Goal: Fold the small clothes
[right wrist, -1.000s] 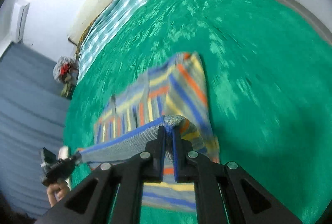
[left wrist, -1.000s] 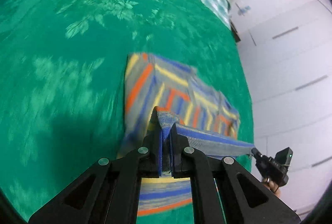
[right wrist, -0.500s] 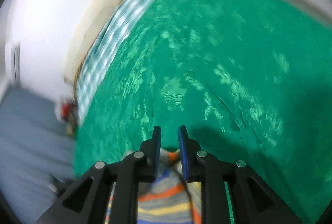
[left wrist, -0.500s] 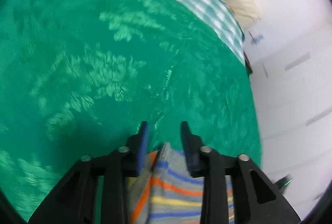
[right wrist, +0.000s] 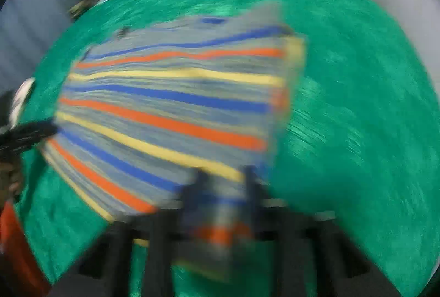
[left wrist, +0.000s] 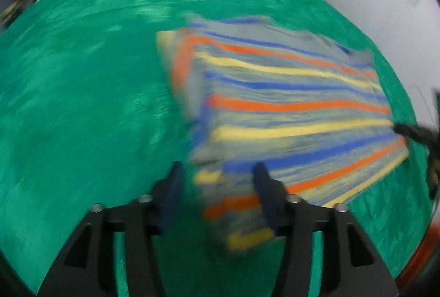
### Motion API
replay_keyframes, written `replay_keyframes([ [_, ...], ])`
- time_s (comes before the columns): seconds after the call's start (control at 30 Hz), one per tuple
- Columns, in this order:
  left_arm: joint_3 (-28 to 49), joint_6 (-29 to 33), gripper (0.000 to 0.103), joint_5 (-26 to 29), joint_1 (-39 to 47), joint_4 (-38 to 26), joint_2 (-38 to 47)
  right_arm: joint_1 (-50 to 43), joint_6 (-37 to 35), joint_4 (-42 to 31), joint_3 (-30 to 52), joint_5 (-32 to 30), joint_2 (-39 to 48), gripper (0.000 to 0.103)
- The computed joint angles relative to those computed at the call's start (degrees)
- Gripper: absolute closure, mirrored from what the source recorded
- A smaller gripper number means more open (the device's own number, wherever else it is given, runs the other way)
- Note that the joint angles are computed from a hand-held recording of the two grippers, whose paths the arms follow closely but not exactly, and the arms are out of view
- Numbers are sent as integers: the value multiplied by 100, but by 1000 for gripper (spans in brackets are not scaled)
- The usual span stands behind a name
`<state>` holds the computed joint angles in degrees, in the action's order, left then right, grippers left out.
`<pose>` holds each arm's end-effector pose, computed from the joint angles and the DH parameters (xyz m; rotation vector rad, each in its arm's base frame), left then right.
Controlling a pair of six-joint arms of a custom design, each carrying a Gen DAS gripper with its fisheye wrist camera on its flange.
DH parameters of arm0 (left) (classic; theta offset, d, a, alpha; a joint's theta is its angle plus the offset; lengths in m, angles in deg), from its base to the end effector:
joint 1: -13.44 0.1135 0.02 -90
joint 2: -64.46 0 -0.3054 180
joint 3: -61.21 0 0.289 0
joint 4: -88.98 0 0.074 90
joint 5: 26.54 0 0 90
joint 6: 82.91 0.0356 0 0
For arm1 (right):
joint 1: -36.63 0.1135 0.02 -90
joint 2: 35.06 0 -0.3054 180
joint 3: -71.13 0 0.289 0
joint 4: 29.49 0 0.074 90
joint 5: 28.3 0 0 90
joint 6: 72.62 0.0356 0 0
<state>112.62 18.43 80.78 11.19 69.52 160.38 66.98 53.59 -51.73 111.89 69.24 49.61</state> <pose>0.3043 -0.0226 0.1176 0.4054 2.6154 -0.3531 0.2129 0.1193 0.1172 0.1767 2.7124 0.1652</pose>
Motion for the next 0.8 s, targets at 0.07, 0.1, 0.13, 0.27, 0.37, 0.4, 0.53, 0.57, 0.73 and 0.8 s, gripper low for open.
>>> replay_keyframes([
  [0.07,-211,-158,29,632,219,-54,-502,416,445,-566,-96,756,-729,87],
  [0.1,-380,-221,22,682,143,11,-792,605,486,-615,-127,759,-1064,86],
  [0.13,-509,-292,20,544,-19,138,-946,783,489,-580,-126,717,-1210,84],
  [0.27,-786,-433,18,-440,-680,673,-395,1373,712,132,-208,541,-527,76],
  [0.37,-1037,-371,23,-948,-583,792,-353,1499,1243,261,-577,628,-96,82],
  [0.4,-1198,-405,19,-850,-437,672,-718,1657,1538,-26,-708,793,-528,79],
  [0.53,-1632,-575,14,-1176,-445,214,-1950,3340,3331,-1955,-500,2239,-1636,54],
  [0.57,-1666,-602,13,-1290,-481,130,-2118,3831,3903,-2262,-494,2519,-1818,44],
  [0.73,-1786,-644,13,-1563,-555,-280,-2814,5260,6005,-2873,-103,3310,-867,42],
  [0.8,-1796,-641,13,-1585,-580,-455,-3023,5612,6695,-2975,-27,3368,-499,42],
])
